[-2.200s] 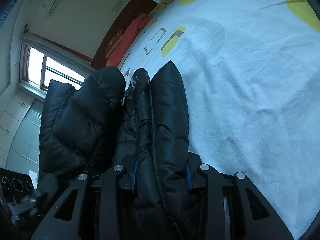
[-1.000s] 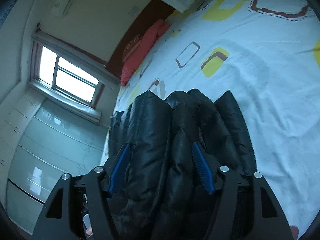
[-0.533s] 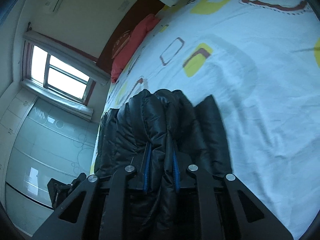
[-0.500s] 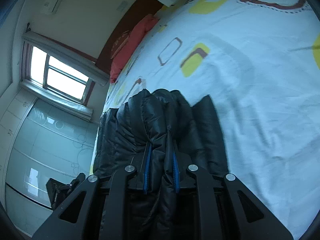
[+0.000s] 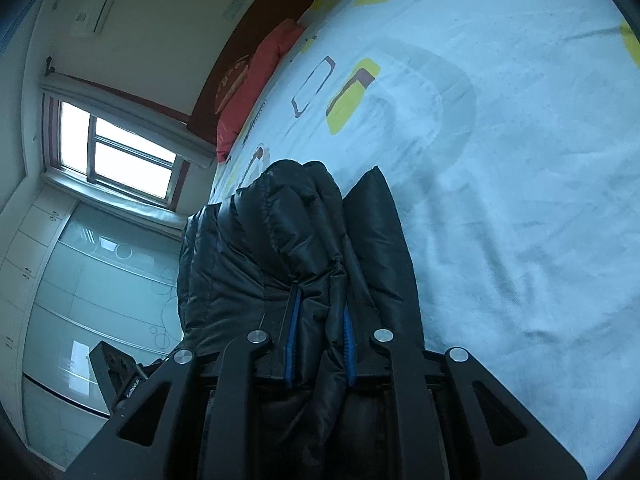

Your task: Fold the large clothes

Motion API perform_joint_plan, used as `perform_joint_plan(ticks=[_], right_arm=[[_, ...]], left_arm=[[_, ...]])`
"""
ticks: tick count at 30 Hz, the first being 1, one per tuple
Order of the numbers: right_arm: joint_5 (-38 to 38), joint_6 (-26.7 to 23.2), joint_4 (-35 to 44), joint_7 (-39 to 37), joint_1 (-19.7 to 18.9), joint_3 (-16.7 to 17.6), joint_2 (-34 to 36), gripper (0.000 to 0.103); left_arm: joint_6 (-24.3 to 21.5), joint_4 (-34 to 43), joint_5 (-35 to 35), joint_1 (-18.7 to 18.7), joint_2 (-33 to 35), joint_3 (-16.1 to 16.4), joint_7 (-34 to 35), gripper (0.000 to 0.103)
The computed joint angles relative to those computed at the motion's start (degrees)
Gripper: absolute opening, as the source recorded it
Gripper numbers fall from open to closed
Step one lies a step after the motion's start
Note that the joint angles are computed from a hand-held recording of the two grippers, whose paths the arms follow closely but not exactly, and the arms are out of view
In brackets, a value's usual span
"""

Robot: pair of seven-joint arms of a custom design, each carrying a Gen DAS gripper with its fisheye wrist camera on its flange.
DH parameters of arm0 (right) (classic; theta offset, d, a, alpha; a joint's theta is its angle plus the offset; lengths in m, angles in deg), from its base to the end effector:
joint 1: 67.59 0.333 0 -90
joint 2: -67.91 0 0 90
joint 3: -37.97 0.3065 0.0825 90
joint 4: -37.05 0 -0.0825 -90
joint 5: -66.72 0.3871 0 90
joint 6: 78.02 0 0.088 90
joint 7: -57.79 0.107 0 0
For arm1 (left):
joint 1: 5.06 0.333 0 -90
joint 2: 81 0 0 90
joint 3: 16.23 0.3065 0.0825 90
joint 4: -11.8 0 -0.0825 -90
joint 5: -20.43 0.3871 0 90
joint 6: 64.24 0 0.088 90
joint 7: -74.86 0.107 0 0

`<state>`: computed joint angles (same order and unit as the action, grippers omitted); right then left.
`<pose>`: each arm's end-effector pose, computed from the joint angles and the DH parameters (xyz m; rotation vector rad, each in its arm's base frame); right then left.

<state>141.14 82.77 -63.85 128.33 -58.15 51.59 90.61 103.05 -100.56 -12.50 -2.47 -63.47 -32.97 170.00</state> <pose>0.6469 0.2073 0.3796 -1.1632 1.8441 0.3242 0.6400 -0.1134 0.3810 -2.2205 1.7651 -1.0681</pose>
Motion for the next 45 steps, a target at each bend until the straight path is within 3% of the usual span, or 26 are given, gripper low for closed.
perform_joint_plan(ticks=[3, 5, 8, 9, 10, 14, 20, 25, 30, 34, 38, 45], right_arm=[[-0.65, -1.43, -0.29, 1.41, -0.24, -0.27, -0.79, 0.019], [-3.09, -1.80, 0.51, 4.39, 0.44, -1.12, -0.90, 0.026], [-6.95, -1.08, -2.08, 8.64, 1.19, -1.95, -4.36, 0.044], [-7.17, -0.39, -3.43, 9.40, 1.38, -1.98, -5.98, 0.059], [-6.67, 0.41, -4.57, 9.23, 1.51, -1.89, -7.25, 0.067], [-6.49, 1.05, -10.32, 9.08, 3.39, -2.62, -13.88, 0.071], [-8.41, 0.07, -16.31, 11.30, 7.67, -4.30, -19.37, 0.072], [-0.35, 1.60, -19.11, 5.71, 10.65, -4.88, -22.12, 0.072], [1.67, 0.52, -21.20, 6.73, 11.84, -6.21, -23.74, 0.072], [6.45, 0.51, -21.74, 3.54, 12.71, -6.89, -25.59, 0.072], [1.52, 0.21, -21.00, 6.01, 13.45, -6.90, -25.12, 0.078], [8.18, -1.40, -20.89, 3.59, 13.31, -7.39, -25.38, 0.079]], left_arm=[[0.10, -0.73, -2.68, 1.53, -1.23, -1.60, 3.05, 0.077], [-0.11, -1.71, -4.92, 2.18, -2.70, -2.15, 5.68, 0.078], [-2.22, -4.19, -13.37, 4.14, -6.44, -3.24, 12.98, 0.083], [-2.89, -5.14, -17.12, 4.64, -7.64, -3.44, 15.68, 0.084], [-3.65, -6.10, -21.20, 5.08, -8.80, -3.49, 18.37, 0.084], [-9.97, -11.34, -35.22, 5.85, -13.93, -1.26, 25.28, 0.085], [-15.02, -18.54, -47.81, 2.99, -19.70, 3.50, 33.11, 0.086], [-15.40, -21.20, -51.25, -1.16, -21.26, 6.37, 36.81, 0.089], [-14.43, -21.90, -53.95, -4.72, -21.47, 8.88, 38.29, 0.090], [-15.90, -21.77, -53.71, -5.38, -21.43, 10.15, 38.20, 0.090], [-15.90, -21.57, -54.00, -5.67, -21.24, 10.35, 37.94, 0.090], [-16.99, -21.73, -53.88, -5.62, -21.42, 10.75, 38.01, 0.090]])
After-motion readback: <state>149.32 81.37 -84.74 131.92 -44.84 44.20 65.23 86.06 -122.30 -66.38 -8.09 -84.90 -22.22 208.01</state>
